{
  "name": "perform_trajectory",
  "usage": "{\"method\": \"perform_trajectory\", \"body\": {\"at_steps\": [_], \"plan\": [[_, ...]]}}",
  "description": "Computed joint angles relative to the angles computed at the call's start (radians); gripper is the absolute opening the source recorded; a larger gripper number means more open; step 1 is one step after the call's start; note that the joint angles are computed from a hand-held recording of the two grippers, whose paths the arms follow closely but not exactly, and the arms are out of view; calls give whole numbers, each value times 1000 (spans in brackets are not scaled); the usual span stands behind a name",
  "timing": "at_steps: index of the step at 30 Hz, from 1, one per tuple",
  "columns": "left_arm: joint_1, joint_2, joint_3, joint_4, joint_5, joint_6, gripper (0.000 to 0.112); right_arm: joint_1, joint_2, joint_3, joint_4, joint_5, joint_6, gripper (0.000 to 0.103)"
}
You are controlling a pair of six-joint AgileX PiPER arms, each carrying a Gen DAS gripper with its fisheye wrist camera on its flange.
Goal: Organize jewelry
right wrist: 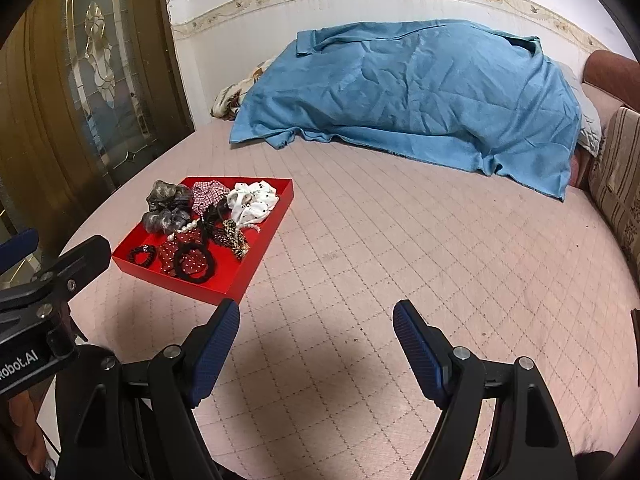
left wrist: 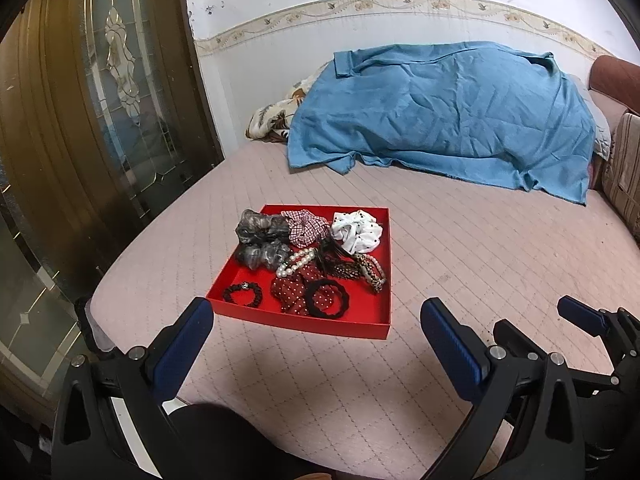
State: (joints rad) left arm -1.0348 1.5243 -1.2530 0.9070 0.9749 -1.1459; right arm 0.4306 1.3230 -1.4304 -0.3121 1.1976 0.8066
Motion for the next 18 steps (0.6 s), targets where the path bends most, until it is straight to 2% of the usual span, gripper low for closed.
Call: {"method": "perform_trajectory", "body": {"at_steps": [18], "plan": [[44,9,3,-95,-62,60,103,-12,0,27,13,-14,-1,83]]}}
